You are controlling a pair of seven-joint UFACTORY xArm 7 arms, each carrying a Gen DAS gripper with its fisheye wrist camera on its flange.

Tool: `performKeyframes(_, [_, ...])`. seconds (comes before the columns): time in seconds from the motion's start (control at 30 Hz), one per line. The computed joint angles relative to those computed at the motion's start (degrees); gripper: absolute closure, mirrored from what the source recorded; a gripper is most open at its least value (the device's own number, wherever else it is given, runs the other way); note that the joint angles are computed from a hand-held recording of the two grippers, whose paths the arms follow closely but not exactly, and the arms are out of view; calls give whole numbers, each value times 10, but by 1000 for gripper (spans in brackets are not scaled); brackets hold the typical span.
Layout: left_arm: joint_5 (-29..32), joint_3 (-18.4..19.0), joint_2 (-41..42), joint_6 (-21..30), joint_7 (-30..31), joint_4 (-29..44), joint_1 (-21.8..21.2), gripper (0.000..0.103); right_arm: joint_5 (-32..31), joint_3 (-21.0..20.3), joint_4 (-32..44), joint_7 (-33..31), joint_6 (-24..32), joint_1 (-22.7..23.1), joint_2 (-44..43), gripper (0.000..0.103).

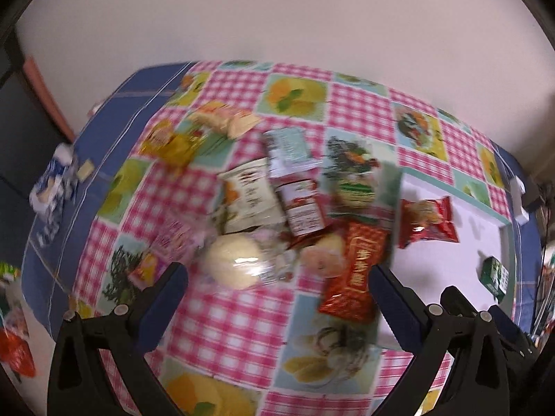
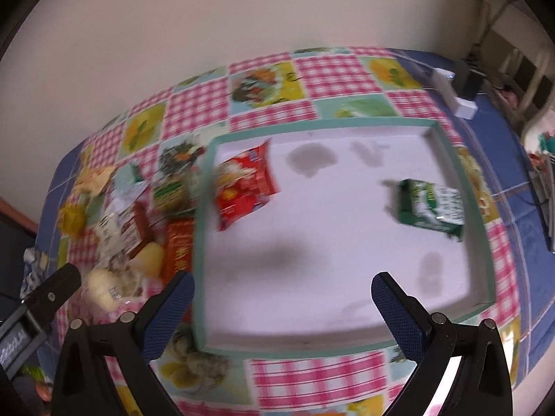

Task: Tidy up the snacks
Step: 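Move both open tools back toward the snack pile, then grasp the wrapped round bun with the right tool while the left tool grasps the pink Swiss roll bag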

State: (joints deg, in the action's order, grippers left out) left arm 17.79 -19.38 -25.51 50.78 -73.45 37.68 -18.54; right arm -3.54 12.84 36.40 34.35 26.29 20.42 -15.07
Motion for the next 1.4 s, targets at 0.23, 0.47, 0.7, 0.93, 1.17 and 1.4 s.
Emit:
performKeyframes(0.23, [-51,39,-97,-13,8,-91,15,0,49,2,28,-42,-10,40,40,0])
performKeyframes(0.47, [-90,56,-131,-31,39,-133,41,0,65,12,56,-59,-22,61,86,0])
performKeyframes(0.7, [-112,74,-129,-67,80,-158,59,0,43,19,73,-49,-34,72,117,0])
performKeyframes(0.93, [-116,85,-146,-78,100,-194,90,0,67,24,89,-75,-54,91,142,0])
performKeyframes(1.17, [-142,112,-135,-87,139,-215,103,0,64,32,114,-82,-71,109,167,0])
performKeyframes(1.4, [-160,127,-88,-126,193,-216,111,0,28,31,138,-60,-60,124,196,0])
